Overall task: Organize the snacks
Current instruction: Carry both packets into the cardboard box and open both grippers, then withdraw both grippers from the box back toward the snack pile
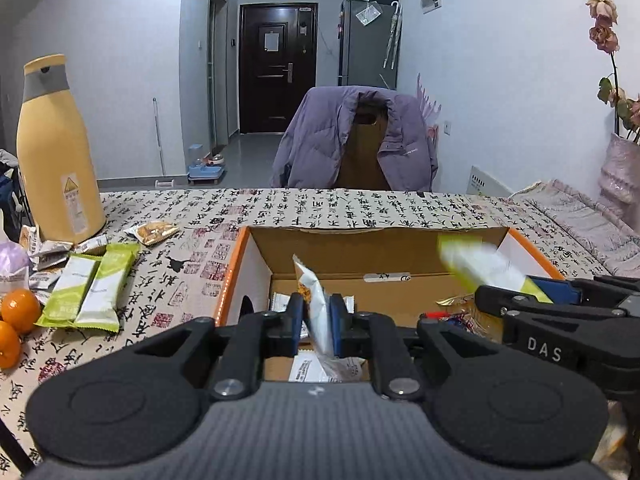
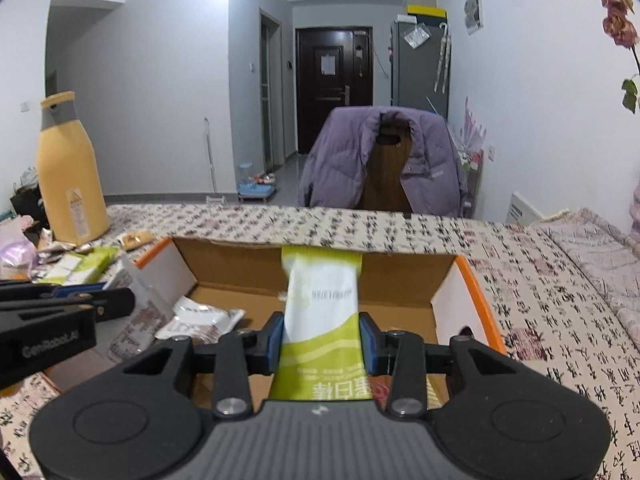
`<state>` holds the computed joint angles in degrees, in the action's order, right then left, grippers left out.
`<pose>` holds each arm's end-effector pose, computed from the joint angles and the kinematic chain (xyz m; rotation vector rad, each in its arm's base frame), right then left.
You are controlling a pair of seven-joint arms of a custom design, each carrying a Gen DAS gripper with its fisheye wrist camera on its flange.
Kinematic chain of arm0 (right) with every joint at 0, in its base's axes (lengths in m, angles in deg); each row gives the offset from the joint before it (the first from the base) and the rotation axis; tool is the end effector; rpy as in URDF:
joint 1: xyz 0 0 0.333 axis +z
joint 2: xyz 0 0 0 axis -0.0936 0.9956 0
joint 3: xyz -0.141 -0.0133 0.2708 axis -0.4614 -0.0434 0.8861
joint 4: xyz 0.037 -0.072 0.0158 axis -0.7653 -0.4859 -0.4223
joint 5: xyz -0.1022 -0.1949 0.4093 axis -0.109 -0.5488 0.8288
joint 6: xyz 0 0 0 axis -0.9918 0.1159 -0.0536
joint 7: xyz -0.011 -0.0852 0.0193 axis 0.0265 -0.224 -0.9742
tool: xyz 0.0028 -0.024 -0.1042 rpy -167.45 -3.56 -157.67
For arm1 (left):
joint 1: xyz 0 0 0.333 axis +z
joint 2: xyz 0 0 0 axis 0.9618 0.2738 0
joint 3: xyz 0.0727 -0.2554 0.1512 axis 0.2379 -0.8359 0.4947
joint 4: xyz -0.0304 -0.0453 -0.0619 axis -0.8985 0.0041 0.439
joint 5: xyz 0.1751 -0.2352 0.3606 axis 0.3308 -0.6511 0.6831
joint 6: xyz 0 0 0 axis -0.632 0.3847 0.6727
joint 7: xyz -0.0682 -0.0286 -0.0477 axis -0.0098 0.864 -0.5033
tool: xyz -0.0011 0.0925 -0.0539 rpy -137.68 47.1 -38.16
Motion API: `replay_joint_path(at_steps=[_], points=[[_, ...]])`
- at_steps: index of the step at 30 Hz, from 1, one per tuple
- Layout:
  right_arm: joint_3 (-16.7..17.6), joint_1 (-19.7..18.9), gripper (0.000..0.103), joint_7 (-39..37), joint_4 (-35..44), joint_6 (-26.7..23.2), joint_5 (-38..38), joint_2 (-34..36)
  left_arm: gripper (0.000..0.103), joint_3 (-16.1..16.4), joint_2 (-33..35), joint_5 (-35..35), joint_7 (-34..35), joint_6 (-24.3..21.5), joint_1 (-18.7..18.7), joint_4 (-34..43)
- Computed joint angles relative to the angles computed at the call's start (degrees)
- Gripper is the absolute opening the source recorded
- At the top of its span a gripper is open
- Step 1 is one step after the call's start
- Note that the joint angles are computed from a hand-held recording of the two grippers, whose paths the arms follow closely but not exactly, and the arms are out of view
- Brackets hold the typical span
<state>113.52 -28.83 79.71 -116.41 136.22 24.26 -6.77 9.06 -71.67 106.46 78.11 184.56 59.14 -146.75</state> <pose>0.4445 0.2275 0.4144 -1.6174 1.5732 -0.8432 0.4400 -0.3823 0.4309 -1.5072 1.7399 -1.0130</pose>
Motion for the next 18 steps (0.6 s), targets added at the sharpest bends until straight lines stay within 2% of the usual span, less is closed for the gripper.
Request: replay_joint_path(at_steps=[1, 2, 3, 4, 5, 6, 7, 10, 13, 18], points=[[-0.7, 0.6, 0.040, -0.2, -0.3, 0.0, 0.1, 0.3, 0.024, 0.1, 0.0, 0.3, -0.4, 0.5, 0.1, -0.1], [-1.3, 1.1, 0.041, -0.2, -0.6, 0.3, 0.3, 0.4, 0.041, 0.2, -0.1, 0.8, -0.8, 1.1, 0.2, -0.2], [-1.9, 1.5, 0.050, -0.2, -0.9, 0.5, 0.6, 0.4, 0.053, 0.1, -0.3, 1.9, -2.1, 1.4, 0.4, -0.5], [-2.4, 2.1, 0.066, -0.1, -1.4, 0.5, 1.1, -0.1, 0.078, 0.0, -0.6, 3.3, -3.9, 1.6, 0.7, -0.6], [-2.9, 2.5, 0.076, -0.1, -1.9, 0.6, 1.4, -0.6, 0.096, 0.0, -1.1, 4.7, -5.9, 1.8, 0.8, -0.9], [-2.9, 2.6, 0.092, 0.1, -2.5, 0.8, 1.7, -1.5, 0.101, 0.0, -1.7, 6.5, -8.5, 2.5, 1.0, -1.3], [-3.1, 2.8, 0.098, 0.0, -3.0, 1.0, 1.9, -2.2, 0.103, 0.2, -2.3, 8.4, -10.8, 3.7, 1.2, -1.6], [-4.5, 4.4, 0.103, -0.4, -4.5, 0.3, 2.9, -4.1, 0.103, 0.3, -3.4, 8.0, -10.6, 3.8, 1.1, -2.3], [-6.3, 6.3, 0.103, -0.3, -6.0, 0.1, 3.6, -5.5, 0.103, -0.3, -4.4, 6.5, -9.7, 1.6, 0.8, -3.0], [-9.0, 9.6, 0.103, 0.2, -8.5, -0.5, 4.6, -8.1, 0.103, -1.0, -6.6, 5.5, -10.2, 1.6, 1.0, -4.8]])
